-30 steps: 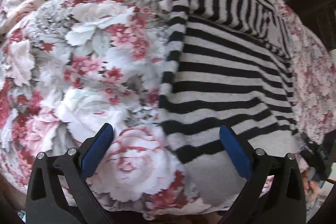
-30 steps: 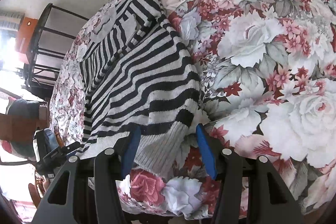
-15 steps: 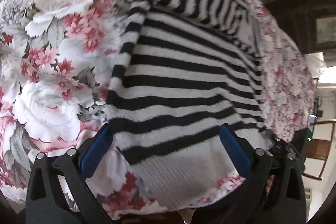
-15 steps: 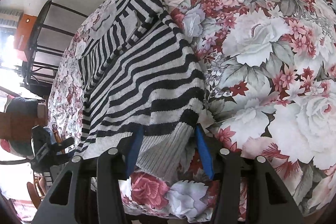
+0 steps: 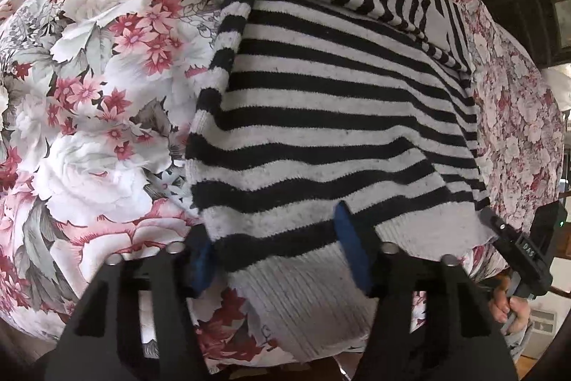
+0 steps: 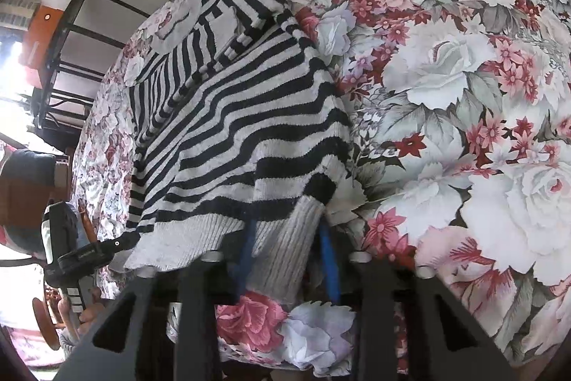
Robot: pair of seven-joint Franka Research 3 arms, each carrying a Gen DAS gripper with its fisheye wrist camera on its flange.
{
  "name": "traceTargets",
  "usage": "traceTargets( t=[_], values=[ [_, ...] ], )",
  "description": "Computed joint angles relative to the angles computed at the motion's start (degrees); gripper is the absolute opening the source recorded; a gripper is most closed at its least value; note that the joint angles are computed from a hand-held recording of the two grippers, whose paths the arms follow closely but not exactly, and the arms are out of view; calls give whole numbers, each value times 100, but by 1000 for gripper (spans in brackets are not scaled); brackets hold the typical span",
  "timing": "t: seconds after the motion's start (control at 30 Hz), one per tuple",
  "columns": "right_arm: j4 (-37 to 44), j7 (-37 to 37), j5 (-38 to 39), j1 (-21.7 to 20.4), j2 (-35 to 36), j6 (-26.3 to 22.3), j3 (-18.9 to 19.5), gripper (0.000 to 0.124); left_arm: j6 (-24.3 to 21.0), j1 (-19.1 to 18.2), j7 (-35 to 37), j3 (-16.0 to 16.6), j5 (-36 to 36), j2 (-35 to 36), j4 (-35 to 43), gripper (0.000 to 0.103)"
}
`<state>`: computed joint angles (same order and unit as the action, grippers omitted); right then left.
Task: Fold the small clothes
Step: 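Grasp the sweater hem with the left gripper while the right gripper grasps it too, then lift the hem with both grippers and fold it toward the collar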
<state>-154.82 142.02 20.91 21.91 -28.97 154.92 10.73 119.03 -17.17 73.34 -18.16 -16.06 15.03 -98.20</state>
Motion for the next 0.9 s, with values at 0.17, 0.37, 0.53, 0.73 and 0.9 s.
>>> traceTargets(
  t=[0.17, 0.37, 0.53, 0.73, 0.9],
  values=[
    [-473, 459, -80, -238, -591, 1003, 305, 9, 630, 382, 399, 3, -1234, -453, -583, 10],
    [-486, 539, 43, -47, -536, 677, 27, 9, 297, 319, 94, 109, -1177, -244, -474, 22],
    [-386, 325, 285, 137, -389, 512, -118, 11, 120, 269, 179, 34, -1037, -108, -305, 39],
    [-653, 859, 42, -231, -809, 1258, 396, 8, 552, 312, 292, 48, -1123, -430, -548, 7],
    [-842, 1114, 158, -36, -956, 1756, 439, 8, 769, 357, 439, 151, -1446, -875, -976, 6]
  ],
)
